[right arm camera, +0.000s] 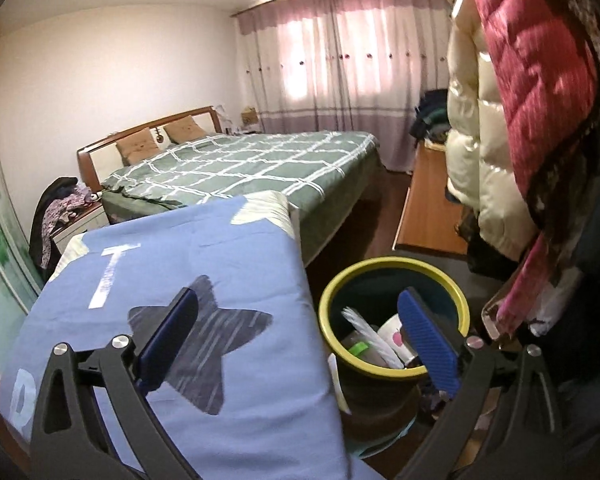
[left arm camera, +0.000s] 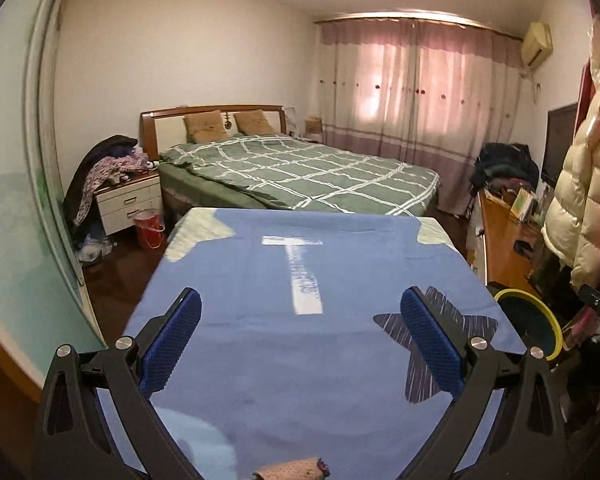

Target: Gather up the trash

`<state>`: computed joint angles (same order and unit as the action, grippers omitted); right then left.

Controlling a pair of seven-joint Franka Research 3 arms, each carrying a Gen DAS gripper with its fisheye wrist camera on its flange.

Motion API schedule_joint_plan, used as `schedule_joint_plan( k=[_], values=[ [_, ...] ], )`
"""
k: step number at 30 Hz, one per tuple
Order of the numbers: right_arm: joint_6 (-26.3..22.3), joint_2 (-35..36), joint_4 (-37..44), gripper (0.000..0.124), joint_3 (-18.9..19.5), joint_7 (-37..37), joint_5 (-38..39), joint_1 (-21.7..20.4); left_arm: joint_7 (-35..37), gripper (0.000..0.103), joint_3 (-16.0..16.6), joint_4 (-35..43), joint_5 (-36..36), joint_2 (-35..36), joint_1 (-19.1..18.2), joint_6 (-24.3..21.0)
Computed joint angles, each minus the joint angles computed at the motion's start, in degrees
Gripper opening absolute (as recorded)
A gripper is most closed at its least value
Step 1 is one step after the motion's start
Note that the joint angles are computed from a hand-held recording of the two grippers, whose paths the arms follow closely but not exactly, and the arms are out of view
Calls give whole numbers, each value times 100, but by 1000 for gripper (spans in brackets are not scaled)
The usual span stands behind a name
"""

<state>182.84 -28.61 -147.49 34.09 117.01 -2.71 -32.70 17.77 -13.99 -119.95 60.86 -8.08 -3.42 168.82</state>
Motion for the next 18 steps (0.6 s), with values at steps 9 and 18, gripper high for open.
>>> schedule_joint_plan(
  k=[9, 18],
  values=[
    [0, -313, -109, 96, 67, -25, -24, 216, -153, 98, -91, -944, -134, -886, 454, 360],
    [44, -402, -152, 96, 28, -103, 111, 291, -169, 98, -384, -1048, -170, -1028, 770, 407]
  ],
)
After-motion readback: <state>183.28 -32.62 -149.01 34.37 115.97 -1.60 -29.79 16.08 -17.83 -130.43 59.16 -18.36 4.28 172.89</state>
